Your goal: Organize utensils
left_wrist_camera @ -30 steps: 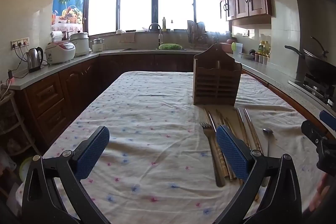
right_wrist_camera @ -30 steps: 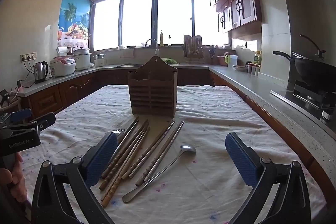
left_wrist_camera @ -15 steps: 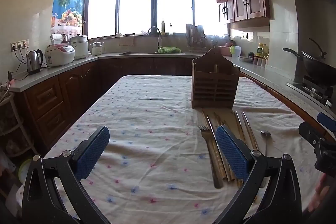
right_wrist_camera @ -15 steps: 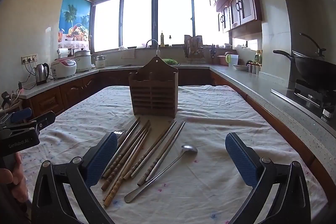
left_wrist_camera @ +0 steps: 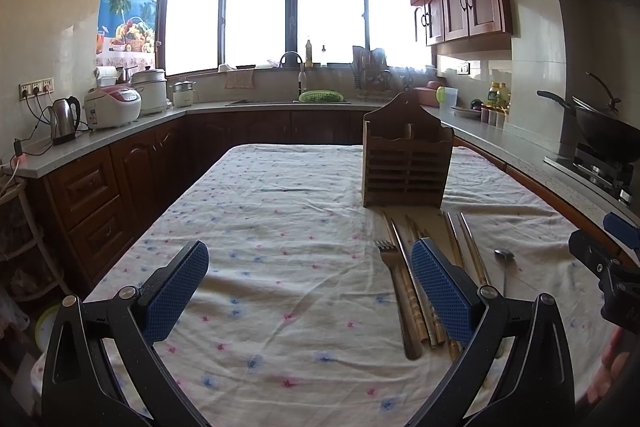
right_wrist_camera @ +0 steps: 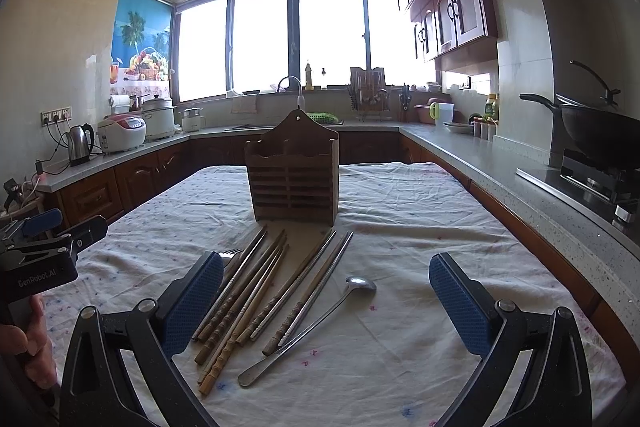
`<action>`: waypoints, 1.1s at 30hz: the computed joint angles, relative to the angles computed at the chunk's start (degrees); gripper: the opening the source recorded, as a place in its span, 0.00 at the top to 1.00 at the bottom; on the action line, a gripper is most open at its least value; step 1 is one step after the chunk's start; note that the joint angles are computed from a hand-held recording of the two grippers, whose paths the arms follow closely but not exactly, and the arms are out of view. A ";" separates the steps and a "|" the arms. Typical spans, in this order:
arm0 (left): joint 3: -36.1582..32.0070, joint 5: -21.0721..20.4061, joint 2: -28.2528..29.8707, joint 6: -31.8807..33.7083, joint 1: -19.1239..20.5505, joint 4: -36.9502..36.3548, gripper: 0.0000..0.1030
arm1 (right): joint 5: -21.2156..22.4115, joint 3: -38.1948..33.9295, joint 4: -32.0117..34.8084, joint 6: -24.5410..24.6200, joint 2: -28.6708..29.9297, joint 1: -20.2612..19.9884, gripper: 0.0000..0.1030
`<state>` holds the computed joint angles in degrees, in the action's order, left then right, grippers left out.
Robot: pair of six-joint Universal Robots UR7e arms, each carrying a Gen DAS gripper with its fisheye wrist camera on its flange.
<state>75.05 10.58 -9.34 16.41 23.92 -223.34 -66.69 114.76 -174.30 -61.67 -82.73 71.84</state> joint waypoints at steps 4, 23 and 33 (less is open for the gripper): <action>0.48 -0.06 -0.18 -1.28 -0.08 0.86 0.00 | 0.13 0.07 0.14 0.10 -0.17 -0.04 0.00; 1.32 -0.15 -0.41 -3.58 -0.15 2.84 0.00 | 1.15 -0.29 0.79 0.63 -0.43 -0.31 0.00; 1.24 -0.32 -0.50 -2.81 -0.21 2.12 0.00 | 1.09 -0.45 1.13 0.70 -0.37 -0.30 0.00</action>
